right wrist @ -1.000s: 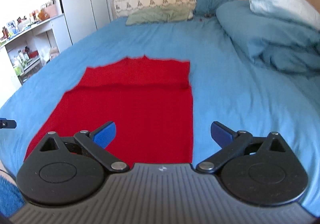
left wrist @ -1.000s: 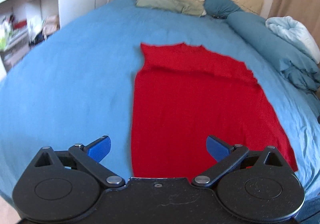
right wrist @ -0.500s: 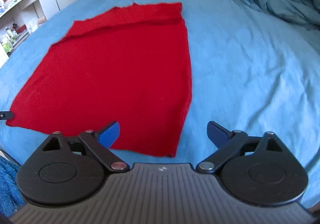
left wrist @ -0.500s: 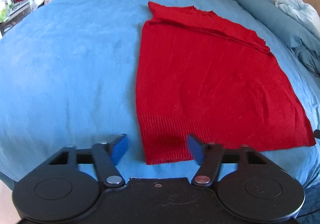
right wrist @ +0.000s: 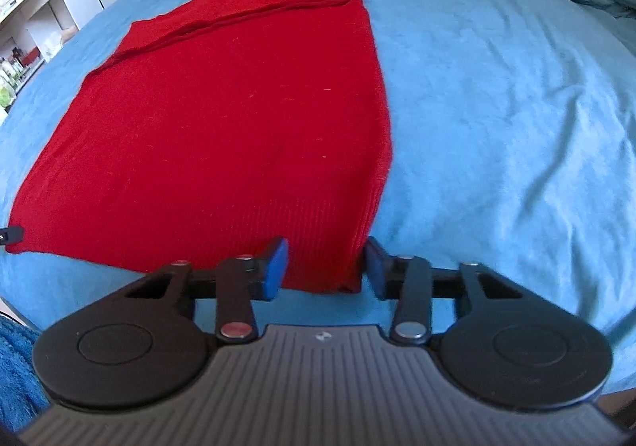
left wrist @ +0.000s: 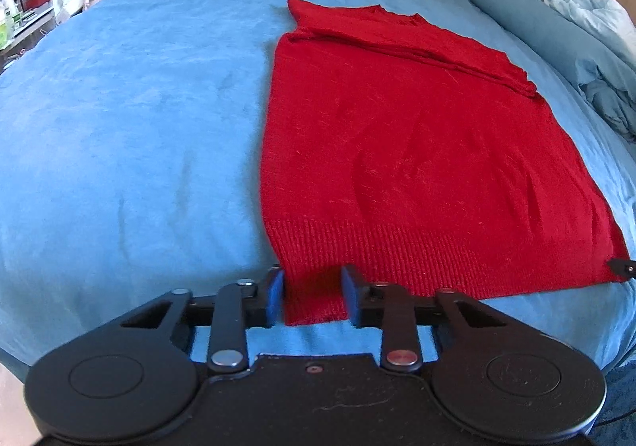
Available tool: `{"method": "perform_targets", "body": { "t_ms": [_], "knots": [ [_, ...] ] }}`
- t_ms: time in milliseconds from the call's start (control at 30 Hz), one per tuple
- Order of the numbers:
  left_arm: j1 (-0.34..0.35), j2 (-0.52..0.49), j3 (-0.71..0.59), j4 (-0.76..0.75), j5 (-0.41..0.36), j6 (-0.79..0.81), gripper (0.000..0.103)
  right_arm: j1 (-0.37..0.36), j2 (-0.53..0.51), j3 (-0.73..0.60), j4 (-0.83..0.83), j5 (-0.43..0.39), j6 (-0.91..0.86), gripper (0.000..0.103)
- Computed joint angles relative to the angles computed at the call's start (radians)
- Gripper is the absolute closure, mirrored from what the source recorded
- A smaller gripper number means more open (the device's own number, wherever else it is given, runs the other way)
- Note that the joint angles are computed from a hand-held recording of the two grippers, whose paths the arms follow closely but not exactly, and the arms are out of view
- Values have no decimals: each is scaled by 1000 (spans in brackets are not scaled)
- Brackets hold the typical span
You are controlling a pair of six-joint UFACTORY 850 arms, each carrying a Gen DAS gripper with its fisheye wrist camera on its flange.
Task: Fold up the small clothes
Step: 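Grasp the sweater hem with the left gripper while the right gripper grasps the hem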
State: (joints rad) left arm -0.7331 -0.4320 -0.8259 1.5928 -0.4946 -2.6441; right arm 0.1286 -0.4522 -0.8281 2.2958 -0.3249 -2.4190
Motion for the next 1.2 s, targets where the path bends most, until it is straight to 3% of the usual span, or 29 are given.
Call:
{"method": "perform_targets", "body": {
  "t_ms": [100, 200, 500, 700, 867, 967, 1100, 1200],
  "knots": [
    [1, -12, -19, -21, 7, 32, 96, -1, -6, 0, 20, -15, -11, 67],
    [2, -14, -29, -49, 7, 54, 97, -3, -3, 3, 43, -24, -29, 80],
    [-9, 79, 7, -27, -67, 17, 97, -32, 61, 18, -59, -67, 84, 82],
    [23, 141, -23, -10, -144, 54, 98, -61, 98, -62, -312, -113, 395, 82],
    [120, 121, -130, 53, -168, 92, 99, -66, 44, -259, -509, -153, 686, 82],
    [189, 68, -233, 83, -162, 141, 99, -42, -29, -423, -529, -128, 725, 82],
    [275, -55, -417, 72, -164, 258, 99, 4, -199, -725, -727, -53, 989, 82],
    [331, -182, -587, 25, -157, 381, 99, 43, -366, -990, -995, 14, 1282, 82]
  ]
}}
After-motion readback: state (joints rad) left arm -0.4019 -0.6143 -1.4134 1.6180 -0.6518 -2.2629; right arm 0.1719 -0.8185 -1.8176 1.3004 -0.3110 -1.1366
